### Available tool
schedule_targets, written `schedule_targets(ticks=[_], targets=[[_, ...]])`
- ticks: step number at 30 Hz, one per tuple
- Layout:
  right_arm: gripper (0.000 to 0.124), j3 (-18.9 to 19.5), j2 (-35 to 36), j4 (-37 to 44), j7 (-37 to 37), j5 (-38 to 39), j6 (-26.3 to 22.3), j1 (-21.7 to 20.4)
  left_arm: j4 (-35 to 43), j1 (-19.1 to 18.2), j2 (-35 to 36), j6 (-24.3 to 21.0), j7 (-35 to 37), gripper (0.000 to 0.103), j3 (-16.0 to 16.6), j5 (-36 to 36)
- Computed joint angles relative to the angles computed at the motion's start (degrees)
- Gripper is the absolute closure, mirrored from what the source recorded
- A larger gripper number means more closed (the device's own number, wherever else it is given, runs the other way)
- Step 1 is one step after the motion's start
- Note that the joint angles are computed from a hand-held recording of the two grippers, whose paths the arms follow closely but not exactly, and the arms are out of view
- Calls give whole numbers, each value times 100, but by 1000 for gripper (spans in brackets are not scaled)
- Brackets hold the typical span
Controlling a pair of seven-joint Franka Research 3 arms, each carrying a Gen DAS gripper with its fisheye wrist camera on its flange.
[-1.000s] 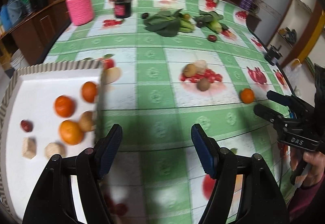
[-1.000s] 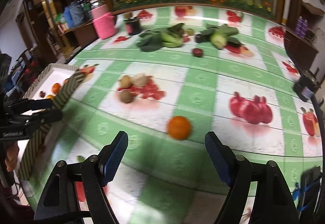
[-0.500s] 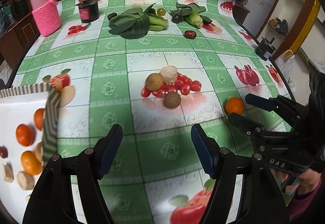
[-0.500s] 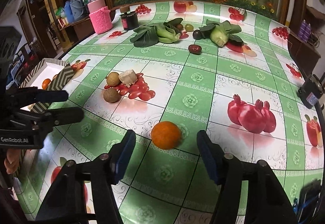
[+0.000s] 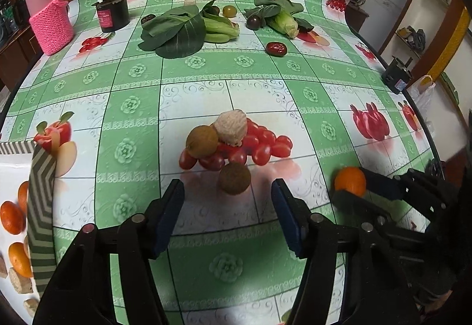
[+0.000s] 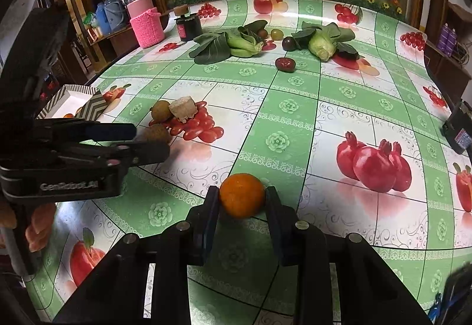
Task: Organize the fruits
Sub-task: 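Grasp the orange with the right tool while the left tool grasps a brown kiwi, then carry the orange in the right tool into the tray while the left tool carries the kiwi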
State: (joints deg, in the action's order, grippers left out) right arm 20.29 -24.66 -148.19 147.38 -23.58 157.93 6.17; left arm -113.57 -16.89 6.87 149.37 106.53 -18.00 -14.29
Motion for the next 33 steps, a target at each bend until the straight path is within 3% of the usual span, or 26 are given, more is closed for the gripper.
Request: schedule_targets(ticks=[7,16,21,33], targets=[[92,-6,14,4,33,-78,6,8,47,11,71,113,-75,84,-22,81],[92,14,-11,-20,98,-86,47,12,-349,66,-365,11,531,84,27,-552],[93,37,-92,-42,49,35,173,106,-676,27,-741,12,710,84,222,-753],[93,529,15,396,320,-80,214,96,-1296,-21,-1557,-125,1466,84,840,-1523]])
